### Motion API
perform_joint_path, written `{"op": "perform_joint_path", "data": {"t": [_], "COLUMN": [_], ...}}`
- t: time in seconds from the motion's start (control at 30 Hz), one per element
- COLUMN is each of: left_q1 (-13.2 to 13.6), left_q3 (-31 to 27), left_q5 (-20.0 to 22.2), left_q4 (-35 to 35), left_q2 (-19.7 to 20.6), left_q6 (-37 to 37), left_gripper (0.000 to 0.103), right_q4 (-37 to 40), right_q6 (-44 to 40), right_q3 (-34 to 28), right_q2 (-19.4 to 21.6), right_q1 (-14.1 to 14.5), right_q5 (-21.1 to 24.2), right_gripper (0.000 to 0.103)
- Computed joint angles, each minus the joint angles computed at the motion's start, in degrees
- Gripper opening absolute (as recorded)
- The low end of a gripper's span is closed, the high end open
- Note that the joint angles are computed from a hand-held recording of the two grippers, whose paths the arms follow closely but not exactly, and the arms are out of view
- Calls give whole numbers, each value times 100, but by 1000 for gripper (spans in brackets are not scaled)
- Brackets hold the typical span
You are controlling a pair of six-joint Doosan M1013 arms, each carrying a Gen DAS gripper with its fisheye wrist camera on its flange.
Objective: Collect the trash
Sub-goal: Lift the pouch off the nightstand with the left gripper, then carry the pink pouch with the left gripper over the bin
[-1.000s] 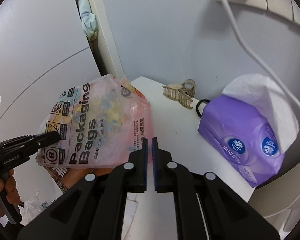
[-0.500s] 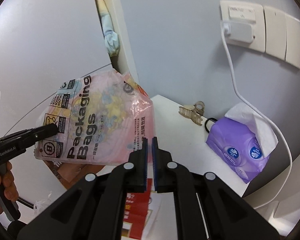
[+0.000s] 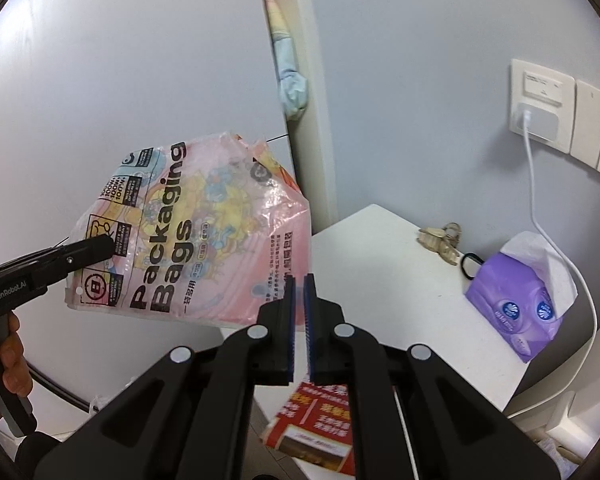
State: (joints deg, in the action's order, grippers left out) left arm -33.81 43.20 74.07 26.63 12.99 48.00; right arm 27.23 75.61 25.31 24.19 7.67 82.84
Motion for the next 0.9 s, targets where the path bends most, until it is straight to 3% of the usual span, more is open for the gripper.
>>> {"op": "perform_joint_path", "data": {"t": [0.47, 0.9], "left_q1": [-128, -603], "left_q3": [1144, 2273], "left_q5": [76, 766], "left_q4": [594, 1291], "left_q2": [-935, -1861], "left_q6": [-783, -1840], "left_gripper": [6, 6], "right_q4": [117, 238], "right_q6": [-263, -650], "right_q3": [390, 1555], "right_q2": [-283, -835], "right_q1": [563, 1213], "right_q5": [-75, -184], "right_gripper": [7, 7]}}
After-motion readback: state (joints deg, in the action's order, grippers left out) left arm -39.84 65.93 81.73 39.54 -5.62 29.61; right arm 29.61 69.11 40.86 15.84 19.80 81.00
